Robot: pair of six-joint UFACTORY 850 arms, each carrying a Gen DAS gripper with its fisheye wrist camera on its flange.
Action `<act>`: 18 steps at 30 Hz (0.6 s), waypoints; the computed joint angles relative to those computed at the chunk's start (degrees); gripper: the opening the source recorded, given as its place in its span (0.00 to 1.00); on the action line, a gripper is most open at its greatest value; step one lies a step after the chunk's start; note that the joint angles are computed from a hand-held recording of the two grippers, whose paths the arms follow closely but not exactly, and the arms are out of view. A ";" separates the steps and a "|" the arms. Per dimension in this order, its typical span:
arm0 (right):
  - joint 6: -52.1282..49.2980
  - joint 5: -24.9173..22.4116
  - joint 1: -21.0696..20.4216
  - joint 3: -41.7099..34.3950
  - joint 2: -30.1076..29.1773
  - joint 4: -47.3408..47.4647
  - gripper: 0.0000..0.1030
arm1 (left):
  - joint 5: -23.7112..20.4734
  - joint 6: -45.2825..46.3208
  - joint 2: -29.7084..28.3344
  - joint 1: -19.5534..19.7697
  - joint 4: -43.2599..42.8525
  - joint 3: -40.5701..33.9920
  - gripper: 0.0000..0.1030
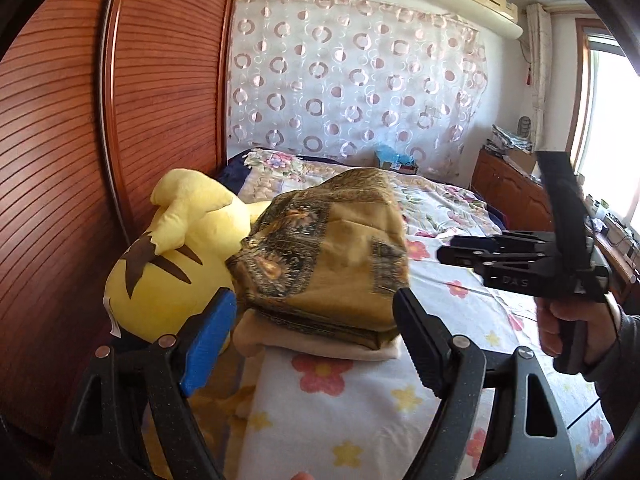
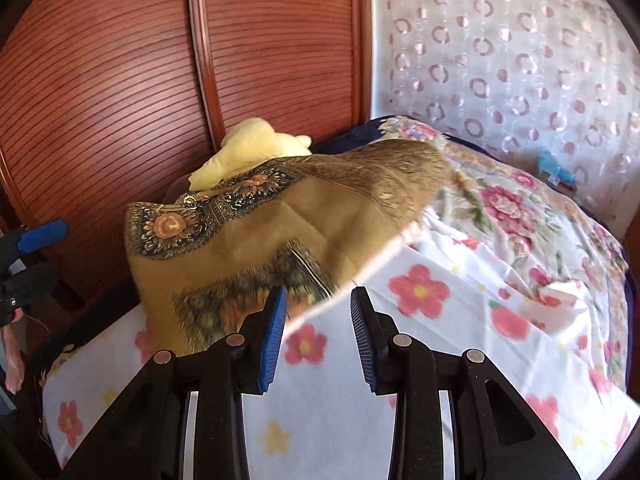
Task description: Fold small clothes
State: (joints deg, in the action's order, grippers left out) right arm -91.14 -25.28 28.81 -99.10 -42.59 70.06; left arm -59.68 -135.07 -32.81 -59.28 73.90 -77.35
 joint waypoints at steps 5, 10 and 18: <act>-16.53 0.20 -3.75 14.93 10.50 17.44 0.42 | 0.29 2.50 -2.48 -1.59 1.48 -4.26 0.79; -29.56 0.02 -6.60 27.69 19.68 32.65 0.60 | 0.50 7.57 -6.21 -2.83 1.41 -10.63 0.79; -46.85 -1.09 -9.77 43.45 31.78 54.75 0.70 | -0.48 14.14 -11.14 -4.63 0.10 -20.11 0.79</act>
